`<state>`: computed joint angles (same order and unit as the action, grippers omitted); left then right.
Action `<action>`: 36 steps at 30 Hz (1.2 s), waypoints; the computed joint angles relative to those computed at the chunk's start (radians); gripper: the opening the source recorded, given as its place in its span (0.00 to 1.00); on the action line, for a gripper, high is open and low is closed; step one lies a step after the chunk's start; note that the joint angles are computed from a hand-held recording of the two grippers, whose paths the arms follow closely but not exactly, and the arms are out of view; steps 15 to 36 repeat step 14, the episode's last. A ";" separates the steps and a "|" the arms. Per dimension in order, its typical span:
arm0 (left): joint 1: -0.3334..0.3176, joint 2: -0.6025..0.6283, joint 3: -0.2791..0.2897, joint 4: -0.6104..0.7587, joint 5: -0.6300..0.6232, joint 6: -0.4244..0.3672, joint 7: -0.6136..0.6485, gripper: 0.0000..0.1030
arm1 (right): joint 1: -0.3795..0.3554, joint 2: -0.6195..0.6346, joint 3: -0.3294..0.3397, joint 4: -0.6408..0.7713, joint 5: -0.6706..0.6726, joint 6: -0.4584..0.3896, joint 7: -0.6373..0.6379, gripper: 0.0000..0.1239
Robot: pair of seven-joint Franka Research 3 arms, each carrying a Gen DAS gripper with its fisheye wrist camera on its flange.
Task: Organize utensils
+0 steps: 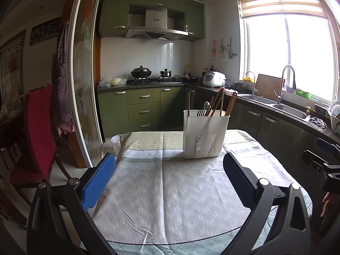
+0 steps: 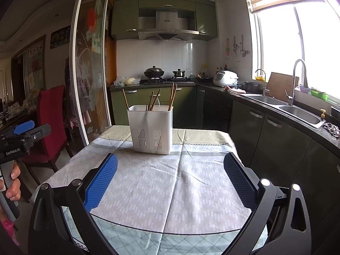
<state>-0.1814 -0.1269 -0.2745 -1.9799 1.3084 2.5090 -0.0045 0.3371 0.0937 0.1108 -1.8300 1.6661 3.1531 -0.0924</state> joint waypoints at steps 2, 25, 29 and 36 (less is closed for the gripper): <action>-0.001 0.001 -0.002 0.002 0.003 -0.014 0.006 0.94 | 0.000 0.002 0.000 0.001 0.003 0.000 -0.003 0.80; -0.008 0.015 0.008 0.014 -0.063 -0.003 0.069 0.94 | 0.002 0.004 -0.003 0.003 0.031 -0.004 -0.030 0.80; -0.008 0.015 0.008 0.014 -0.063 -0.003 0.069 0.94 | 0.002 0.004 -0.003 0.003 0.031 -0.004 -0.030 0.80; -0.008 0.015 0.008 0.014 -0.063 -0.003 0.069 0.94 | 0.002 0.004 -0.003 0.003 0.031 -0.004 -0.030 0.80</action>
